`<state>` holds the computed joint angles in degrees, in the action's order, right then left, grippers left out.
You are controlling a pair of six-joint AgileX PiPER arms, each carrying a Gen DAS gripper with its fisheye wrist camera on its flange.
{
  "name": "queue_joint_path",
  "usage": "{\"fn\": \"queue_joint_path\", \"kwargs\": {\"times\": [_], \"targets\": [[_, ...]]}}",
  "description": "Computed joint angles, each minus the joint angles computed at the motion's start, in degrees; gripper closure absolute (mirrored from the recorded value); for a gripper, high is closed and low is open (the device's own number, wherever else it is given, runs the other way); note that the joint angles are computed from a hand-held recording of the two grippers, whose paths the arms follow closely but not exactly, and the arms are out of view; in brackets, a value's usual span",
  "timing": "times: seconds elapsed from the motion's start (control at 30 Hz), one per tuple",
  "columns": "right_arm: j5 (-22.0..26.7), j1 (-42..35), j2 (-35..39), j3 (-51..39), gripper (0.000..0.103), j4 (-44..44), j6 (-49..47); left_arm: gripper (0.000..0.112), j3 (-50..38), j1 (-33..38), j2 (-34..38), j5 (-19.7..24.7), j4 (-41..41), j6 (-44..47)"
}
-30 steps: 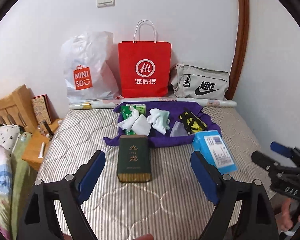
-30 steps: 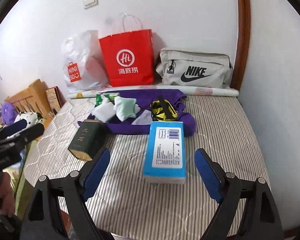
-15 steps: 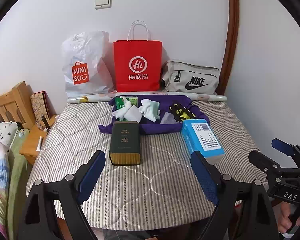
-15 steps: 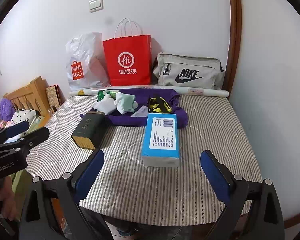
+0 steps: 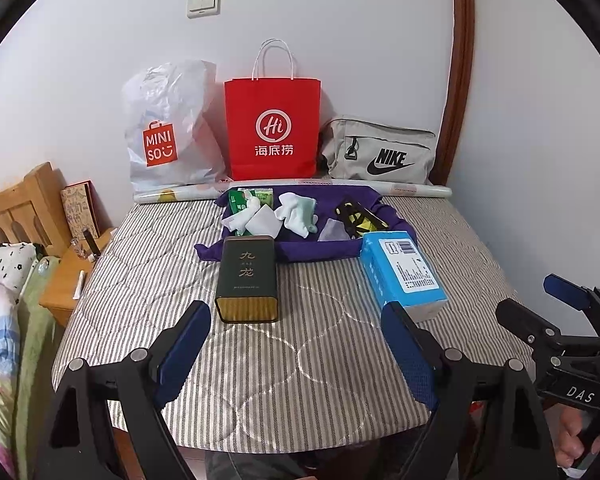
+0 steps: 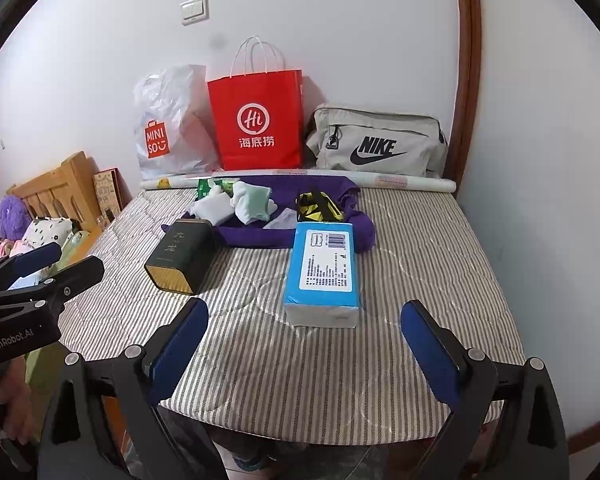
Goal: Organize soft objects
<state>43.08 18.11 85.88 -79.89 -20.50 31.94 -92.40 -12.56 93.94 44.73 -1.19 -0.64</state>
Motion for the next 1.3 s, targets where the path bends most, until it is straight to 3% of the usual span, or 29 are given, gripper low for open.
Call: {"fn": "queue_joint_path", "kwargs": {"times": [1.3], "targets": [[0.8, 1.0, -1.5, 0.7, 0.007, -1.7, 1.2, 0.026, 0.7, -0.3, -1.2, 0.4, 1.2, -1.2]]}}
